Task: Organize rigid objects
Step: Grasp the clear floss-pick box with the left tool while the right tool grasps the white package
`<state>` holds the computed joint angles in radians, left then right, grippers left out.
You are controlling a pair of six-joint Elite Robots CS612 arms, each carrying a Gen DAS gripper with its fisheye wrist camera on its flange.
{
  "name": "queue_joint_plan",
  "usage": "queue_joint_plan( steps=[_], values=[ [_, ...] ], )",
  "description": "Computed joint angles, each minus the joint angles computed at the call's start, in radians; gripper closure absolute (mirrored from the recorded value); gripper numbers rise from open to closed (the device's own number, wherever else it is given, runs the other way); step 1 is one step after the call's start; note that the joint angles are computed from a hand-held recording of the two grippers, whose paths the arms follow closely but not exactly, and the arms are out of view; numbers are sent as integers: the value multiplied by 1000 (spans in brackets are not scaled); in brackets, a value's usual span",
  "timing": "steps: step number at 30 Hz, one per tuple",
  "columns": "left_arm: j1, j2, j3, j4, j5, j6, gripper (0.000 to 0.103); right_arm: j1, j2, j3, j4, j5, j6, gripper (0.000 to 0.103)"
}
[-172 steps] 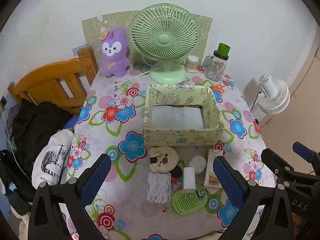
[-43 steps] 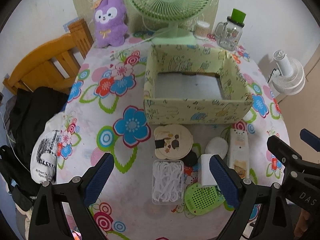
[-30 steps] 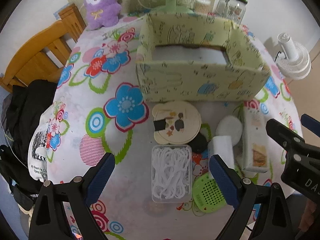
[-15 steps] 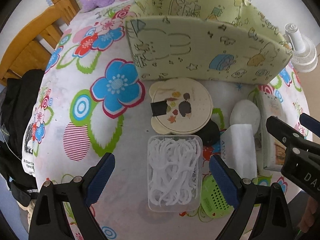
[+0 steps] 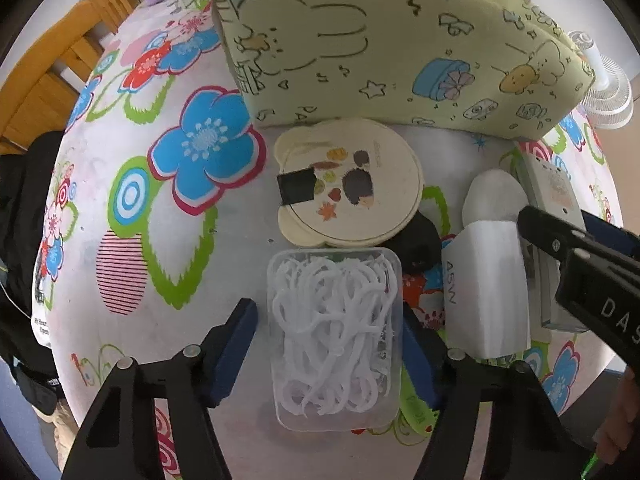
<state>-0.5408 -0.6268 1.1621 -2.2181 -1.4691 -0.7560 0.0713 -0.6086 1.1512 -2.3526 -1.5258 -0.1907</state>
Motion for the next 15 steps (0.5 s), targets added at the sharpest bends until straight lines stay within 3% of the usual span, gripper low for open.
queue_joint_plan(
  steps=[2,15],
  values=[
    [-5,1,1,-6,9,13,42,3,0,0,-6,-7,-13,41],
    [-4,-12,15,-57,-18,4,43,5,-30,53,-52,11,-21,54]
  ],
)
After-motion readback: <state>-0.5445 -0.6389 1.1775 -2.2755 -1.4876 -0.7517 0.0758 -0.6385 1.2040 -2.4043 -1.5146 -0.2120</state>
